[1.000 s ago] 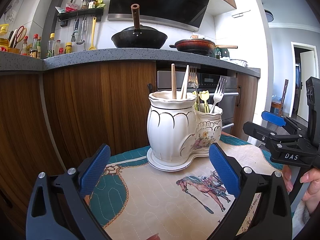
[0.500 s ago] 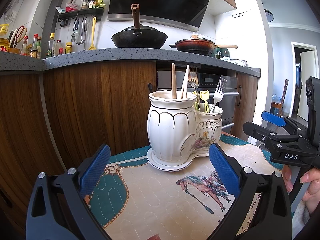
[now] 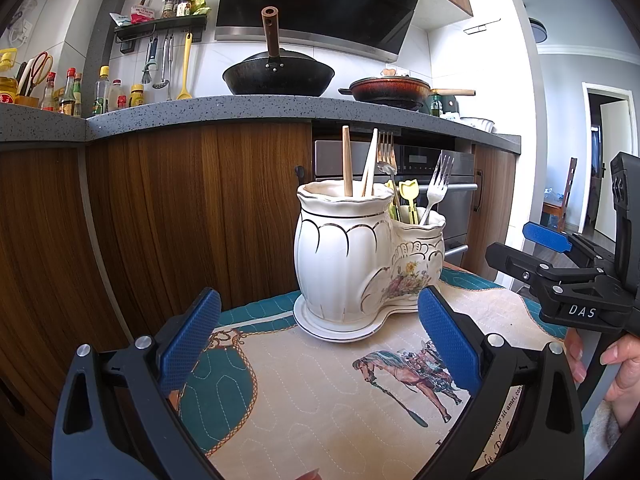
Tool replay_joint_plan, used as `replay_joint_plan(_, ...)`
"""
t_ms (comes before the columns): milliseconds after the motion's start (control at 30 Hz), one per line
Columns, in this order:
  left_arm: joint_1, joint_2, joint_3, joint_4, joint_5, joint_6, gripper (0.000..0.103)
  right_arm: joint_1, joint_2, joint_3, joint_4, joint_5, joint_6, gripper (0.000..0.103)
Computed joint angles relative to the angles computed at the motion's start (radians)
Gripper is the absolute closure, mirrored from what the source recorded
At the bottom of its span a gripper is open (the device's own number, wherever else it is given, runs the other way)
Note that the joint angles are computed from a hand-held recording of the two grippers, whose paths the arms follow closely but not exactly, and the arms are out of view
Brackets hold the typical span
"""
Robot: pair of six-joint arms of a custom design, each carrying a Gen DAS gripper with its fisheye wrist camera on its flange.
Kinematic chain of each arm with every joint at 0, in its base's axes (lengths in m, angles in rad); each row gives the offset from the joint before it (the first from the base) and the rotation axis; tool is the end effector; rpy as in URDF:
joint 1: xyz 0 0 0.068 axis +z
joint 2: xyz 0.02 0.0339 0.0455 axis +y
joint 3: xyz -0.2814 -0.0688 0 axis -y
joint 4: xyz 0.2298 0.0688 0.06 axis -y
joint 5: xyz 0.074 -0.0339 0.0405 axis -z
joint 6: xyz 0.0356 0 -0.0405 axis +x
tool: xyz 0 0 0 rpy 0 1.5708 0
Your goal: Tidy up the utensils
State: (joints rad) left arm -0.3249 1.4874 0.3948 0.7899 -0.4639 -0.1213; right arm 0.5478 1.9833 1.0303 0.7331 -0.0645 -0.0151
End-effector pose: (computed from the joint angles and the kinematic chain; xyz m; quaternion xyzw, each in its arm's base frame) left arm 0.2483 -0.0668 0.1860 -0.0558 0.7938 0.0530 0.6032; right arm 0.3588 0.2216 0.1948 -0.2360 0.7437 0.1888 0.5963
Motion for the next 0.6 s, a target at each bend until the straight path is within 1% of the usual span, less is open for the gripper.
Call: replay_joint_plan(600,0.001,0.009,0.002,0.002,-0.006,-0.006,0.006,0.0,-0.001,0.002,-0.005,-0.001,0.0,0.005)
